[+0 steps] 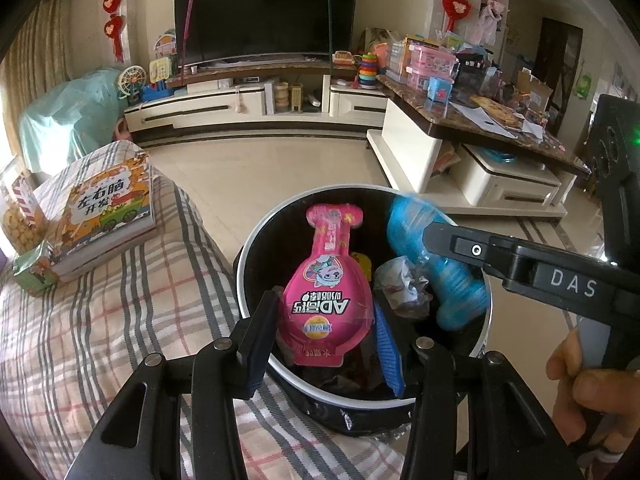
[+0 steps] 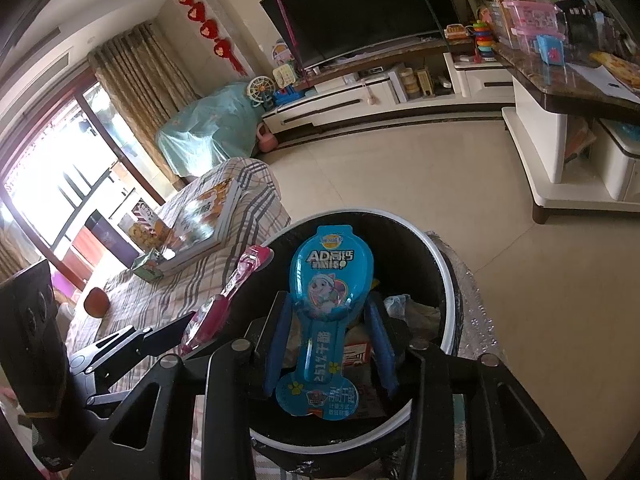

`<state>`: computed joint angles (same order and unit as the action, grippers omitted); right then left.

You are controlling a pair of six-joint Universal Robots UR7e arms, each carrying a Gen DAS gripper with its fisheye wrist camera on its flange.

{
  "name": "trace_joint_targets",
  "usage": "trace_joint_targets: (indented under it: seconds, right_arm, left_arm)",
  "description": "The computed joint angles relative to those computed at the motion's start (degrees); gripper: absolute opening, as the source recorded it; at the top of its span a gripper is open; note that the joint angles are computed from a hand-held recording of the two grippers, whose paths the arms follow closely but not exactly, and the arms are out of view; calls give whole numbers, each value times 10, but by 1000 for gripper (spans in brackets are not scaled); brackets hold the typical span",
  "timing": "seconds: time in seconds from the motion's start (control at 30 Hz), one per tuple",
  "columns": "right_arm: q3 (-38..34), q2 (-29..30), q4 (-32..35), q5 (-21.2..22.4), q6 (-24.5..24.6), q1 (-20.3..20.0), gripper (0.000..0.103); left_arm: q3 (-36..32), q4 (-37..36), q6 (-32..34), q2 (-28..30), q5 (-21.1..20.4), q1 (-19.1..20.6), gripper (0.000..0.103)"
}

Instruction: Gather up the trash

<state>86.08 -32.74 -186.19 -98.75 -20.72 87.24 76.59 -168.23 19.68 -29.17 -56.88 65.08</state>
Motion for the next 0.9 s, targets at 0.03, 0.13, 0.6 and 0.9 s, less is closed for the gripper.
trace_joint_targets:
  seconds: [0.03,0.13,0.6,0.9]
  right_arm:
    - [2,-2,-2,1,3,0,42]
    - [9,-7,-10,1,10,1,47]
    - [154,-40,-173,31,-6,17,89]
    - [216,-16,-283,25,-14,43,99]
  left_arm:
    - [2,0,0,-2,-1,0,48]
    - [12,-13,0,-8,5,0,55]
    - [276,-230,-52,-140,-2,1,69]
    - [410,-367,-66,-204,47,-15,80]
